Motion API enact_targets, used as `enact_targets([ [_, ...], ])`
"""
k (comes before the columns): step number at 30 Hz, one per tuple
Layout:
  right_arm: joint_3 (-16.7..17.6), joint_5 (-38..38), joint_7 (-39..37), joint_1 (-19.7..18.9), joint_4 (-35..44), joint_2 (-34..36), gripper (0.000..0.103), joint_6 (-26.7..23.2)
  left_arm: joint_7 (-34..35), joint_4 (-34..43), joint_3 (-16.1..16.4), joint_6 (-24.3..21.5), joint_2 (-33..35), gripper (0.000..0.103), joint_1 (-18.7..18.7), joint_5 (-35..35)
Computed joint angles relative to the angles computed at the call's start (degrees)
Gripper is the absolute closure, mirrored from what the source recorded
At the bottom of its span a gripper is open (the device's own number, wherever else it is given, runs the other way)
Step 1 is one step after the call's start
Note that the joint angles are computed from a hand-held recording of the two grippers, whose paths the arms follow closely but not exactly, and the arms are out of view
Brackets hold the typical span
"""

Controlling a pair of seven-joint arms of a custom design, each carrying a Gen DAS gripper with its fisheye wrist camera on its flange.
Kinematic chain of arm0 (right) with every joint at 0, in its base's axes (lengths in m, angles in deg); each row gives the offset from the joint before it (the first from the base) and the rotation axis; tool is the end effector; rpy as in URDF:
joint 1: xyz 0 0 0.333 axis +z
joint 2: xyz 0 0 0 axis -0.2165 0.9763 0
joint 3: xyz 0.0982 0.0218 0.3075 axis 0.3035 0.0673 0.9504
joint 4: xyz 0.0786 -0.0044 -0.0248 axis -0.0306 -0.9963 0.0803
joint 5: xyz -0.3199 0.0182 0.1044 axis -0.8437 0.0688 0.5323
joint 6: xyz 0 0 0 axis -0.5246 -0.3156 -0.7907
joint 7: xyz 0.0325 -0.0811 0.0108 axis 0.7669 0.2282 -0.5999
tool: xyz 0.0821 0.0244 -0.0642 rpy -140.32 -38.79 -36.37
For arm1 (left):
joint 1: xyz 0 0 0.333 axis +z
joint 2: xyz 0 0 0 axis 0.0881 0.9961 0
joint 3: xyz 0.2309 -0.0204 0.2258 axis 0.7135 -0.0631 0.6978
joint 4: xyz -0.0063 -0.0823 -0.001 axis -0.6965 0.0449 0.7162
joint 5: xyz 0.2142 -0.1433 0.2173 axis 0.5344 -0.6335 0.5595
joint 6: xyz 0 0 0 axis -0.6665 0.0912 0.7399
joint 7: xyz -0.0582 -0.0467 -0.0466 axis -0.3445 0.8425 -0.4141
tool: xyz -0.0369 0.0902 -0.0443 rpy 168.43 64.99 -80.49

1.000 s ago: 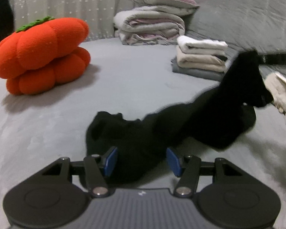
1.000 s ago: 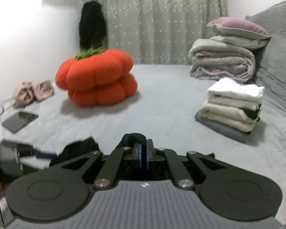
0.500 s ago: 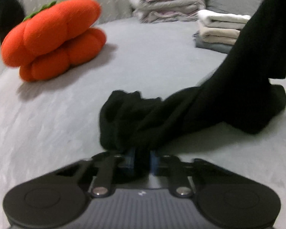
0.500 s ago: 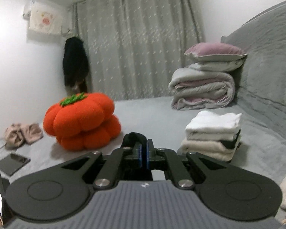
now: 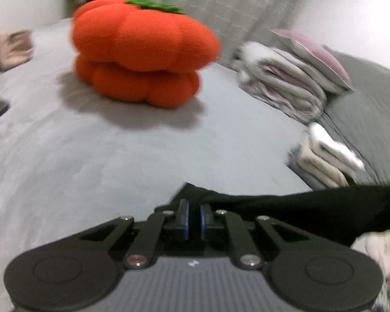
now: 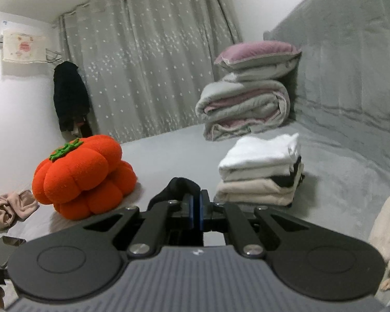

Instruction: Fold clothes

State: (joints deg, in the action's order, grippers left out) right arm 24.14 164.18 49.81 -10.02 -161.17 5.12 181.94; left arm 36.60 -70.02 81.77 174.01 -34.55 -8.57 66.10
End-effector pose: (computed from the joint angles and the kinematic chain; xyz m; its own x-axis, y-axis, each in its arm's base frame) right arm 0.6594 0.0588 0.5263 0.3968 -0.8803 -0.2599 -0.3796 0.1005 -0.9197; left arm 0.5503 -0.2382 0.5156 0.3461 -0.8617 0.3710 -0.4818 -0.5026 -0.7178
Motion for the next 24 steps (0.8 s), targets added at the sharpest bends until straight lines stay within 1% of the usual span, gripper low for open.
enact_targets([
  [2, -0.4, -3.0, 3.6, 0.1, -0.6, 0.0, 0.099, -1.3, 1.9, 1.1, -0.5, -2.4, 1.1, 0.089, -0.1, -2.9],
  [4, -0.5, -5.0, 5.4, 0.3, -1.3, -0.2, 0.099, -1.6, 4.6, 2.5, -0.9, -4.4, 2.2, 0.08, -0.6, -4.8],
  [5, -0.5, -5.8, 5.9, 0.5, -1.5, -0.2, 0.099, -1.4, 6.0, 3.2, -1.0, -5.3, 2.7, 0.077, -1.0, -5.2],
  [6, -0.5, -6.5, 6.1, 0.8, -1.6, -0.1, 0.099, -0.8, 7.2, 3.7, -1.0, -5.7, 3.0, 0.069, -1.4, -5.2],
  [7, -0.4, -7.0, 6.3, 0.8, -1.6, 0.0, 0.099, -0.5, 8.0, 3.9, -0.9, -6.2, 2.9, 0.064, -1.8, -4.8],
  [12, -0.2, -9.0, 7.8, 0.8, -0.6, 1.1, 0.099, 1.5, 10.8, 4.1, -0.8, -7.5, 2.5, 0.06, -3.2, -2.7],
  [15, -0.1, -10.8, 9.8, 0.5, 0.2, 2.1, 0.099, 2.4, 11.7, 4.4, -0.6, -6.6, 2.7, 0.058, -3.5, -0.6],
  [17, 0.1, -12.0, 11.4, 0.2, 0.7, 2.5, 0.099, 2.6, 12.6, 4.6, -0.5, -4.9, 3.0, 0.055, -3.6, 1.3],
  [19, 0.6, -12.1, 11.9, -0.4, 0.9, 2.6, 0.099, 2.7, 15.2, 4.9, -0.7, -2.9, 3.5, 0.049, -3.6, 2.0],
  [21, 1.2, -11.3, 11.5, -1.2, 0.9, 2.4, 0.099, 2.7, 20.1, 5.3, -1.3, 0.0, 4.3, 0.045, -2.9, -0.1],
  [22, 1.4, -10.8, 11.3, -1.5, 0.9, 2.2, 0.099, 2.5, 23.1, 5.6, -1.7, 1.1, 4.9, 0.045, -2.6, -2.0],
  [24, 1.6, -9.8, 10.9, -1.9, 1.0, 1.8, 0.099, 2.0, 29.2, 6.6, -2.3, 1.3, 6.2, 0.045, -2.6, -5.5],
])
